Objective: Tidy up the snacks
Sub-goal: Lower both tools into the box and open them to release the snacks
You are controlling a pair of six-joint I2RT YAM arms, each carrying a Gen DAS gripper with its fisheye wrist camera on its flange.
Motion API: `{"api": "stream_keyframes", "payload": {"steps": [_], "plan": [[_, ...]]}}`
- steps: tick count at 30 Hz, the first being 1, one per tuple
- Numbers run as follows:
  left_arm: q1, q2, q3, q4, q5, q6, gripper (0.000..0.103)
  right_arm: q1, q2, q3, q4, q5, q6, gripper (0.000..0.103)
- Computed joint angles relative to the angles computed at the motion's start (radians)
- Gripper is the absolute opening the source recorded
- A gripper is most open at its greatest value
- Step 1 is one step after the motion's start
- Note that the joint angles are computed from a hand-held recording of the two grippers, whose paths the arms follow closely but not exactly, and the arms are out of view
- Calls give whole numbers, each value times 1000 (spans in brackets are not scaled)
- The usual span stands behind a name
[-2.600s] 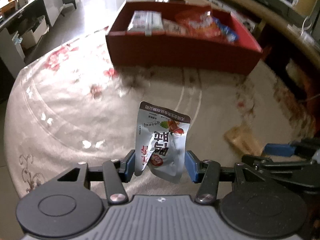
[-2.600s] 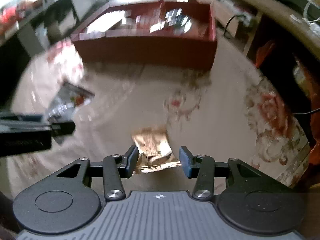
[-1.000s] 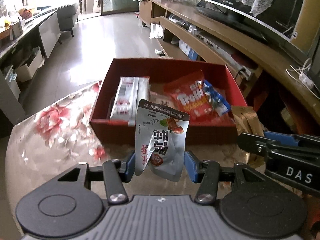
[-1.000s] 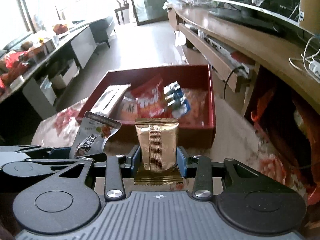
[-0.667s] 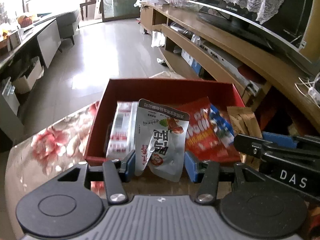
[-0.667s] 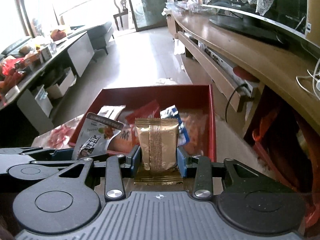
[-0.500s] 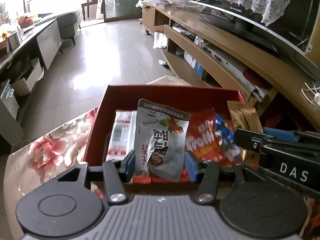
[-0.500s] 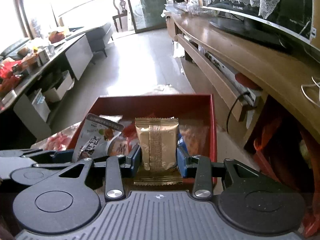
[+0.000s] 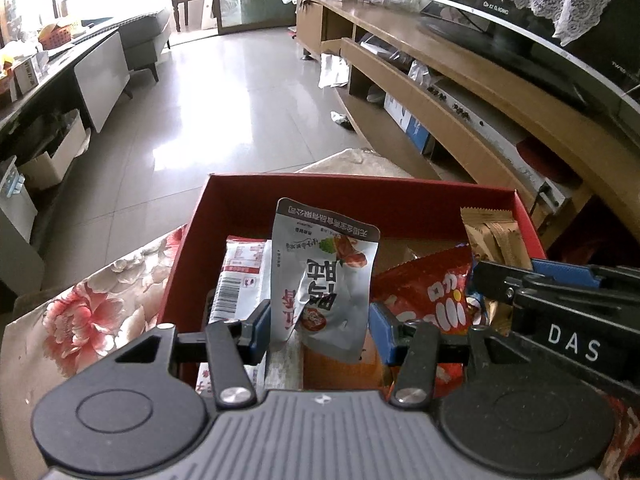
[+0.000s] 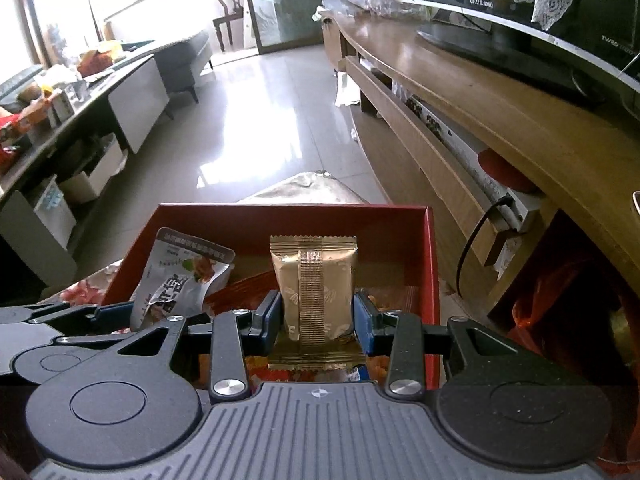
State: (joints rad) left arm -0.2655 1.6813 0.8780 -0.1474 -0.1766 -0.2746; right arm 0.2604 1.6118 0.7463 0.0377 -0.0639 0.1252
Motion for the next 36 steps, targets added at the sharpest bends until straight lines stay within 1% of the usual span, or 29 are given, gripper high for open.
{"api": "stream_keyframes", "payload": {"steps": [6, 14, 25, 29, 33, 36], "plan": [[-5, 40, 27, 3, -13, 2, 54, -3, 48, 38, -6, 10, 0, 46], [-13, 48, 31, 2, -28, 4, 54, 15, 95, 70, -15, 49, 2, 49], [-18, 69, 46, 9, -41, 5, 54, 11, 93, 68, -6, 56, 5, 50], [-17, 79, 56, 8, -43, 5, 54, 2, 104, 77, -8, 50, 7, 53], [-15, 76, 61, -2, -37, -2, 56, 0, 104, 76, -7, 62, 12, 59], [-8, 66, 64, -17, -26, -4, 56, -1, 94, 70, -5, 65, 15, 60]]}}
